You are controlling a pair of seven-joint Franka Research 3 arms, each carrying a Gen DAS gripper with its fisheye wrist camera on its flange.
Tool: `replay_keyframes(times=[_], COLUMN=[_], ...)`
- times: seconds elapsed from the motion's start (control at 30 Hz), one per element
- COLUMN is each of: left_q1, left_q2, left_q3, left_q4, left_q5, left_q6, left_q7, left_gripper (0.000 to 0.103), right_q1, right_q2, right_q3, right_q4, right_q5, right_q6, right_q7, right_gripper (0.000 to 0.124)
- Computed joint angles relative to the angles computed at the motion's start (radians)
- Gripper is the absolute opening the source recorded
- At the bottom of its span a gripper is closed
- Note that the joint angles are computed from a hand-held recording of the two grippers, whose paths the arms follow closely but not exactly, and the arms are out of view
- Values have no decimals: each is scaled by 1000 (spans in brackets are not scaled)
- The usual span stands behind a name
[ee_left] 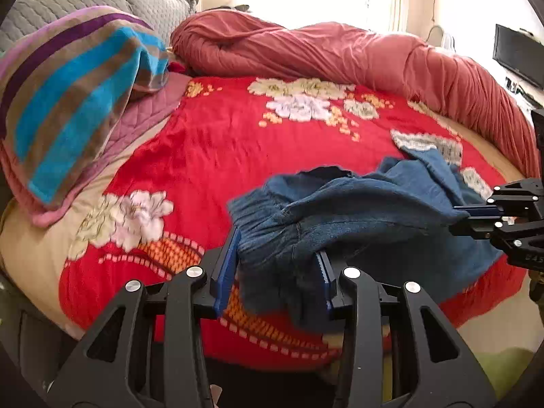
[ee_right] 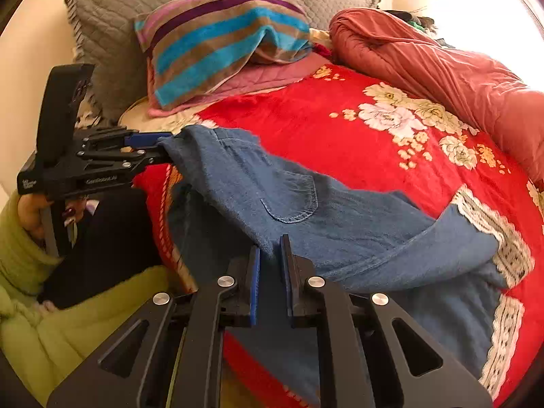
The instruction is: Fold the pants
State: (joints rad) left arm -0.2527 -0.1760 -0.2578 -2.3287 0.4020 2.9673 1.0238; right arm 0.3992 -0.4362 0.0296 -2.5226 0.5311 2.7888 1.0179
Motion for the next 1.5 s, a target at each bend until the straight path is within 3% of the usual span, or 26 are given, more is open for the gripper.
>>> replay_keyframes(times=[0.3, 0.5, 0.6, 0.63, 0.67, 0.7, 0.73, 0.8, 0.97, 1.03, 1.13, 1.27, 1.4, 1.5], left_q1=[-18, -60, -60, -51, -49, -52, -62, -98, -118, -99, -65, -63, -67, -70], left_q2=[6, -30, -70, -85, -106, -111, -117, -114, -34, 16, 61, 61, 58, 55], left_q3=[5, 49, 53, 46, 45, 47, 54, 73, 40, 11, -20, -19, -11, -6], left_q4=[-18, -54, -83, -91, -102, -100, -98, -82, 12, 51, 68, 45, 30, 23], left_q5=[-34, -181, -222, -215, -217, -222, -238, -286, -269, -229, -118, -80, -90, -106], left_q6=[-73, -101, -106, -109, -107, -105, -101, -76, -74, -127, -190, -159, -135, -121], left_q7=[12, 96, 107, 94, 85, 83, 88, 120, 172, 150, 66, 48, 55, 67], left_gripper=[35, 53, 53, 53, 46, 33, 30, 29, 29, 29, 29, 29, 29, 29], right_q1=[31, 38, 40, 45, 51, 53, 52, 53, 60, 55, 55, 61, 43, -10], right_q2=[9, 15, 15, 15, 17, 16, 19, 26, 16, -7, -59, -43, 22, 74], right_q3=[19, 11, 12, 10, 6, 5, 9, 10, -4, -2, -2, -14, -1, 37], right_q4=[-51, -58, -60, -62, -61, -63, -65, -63, -62, -67, -90, -74, -35, -10], right_q5=[3, 17, 27, 34, 44, 49, 49, 58, 90, 93, 107, 132, 107, 32], right_q6=[-41, -59, -55, -53, -59, -59, -56, -58, -81, -93, -43, 29, 39, -1], right_q7=[15, -6, -14, -21, -30, -36, -37, -37, -61, -63, -77, -66, -20, 75], right_gripper=[10, 10, 10, 10, 10, 10, 11, 11, 13, 13, 15, 32, 34, 36])
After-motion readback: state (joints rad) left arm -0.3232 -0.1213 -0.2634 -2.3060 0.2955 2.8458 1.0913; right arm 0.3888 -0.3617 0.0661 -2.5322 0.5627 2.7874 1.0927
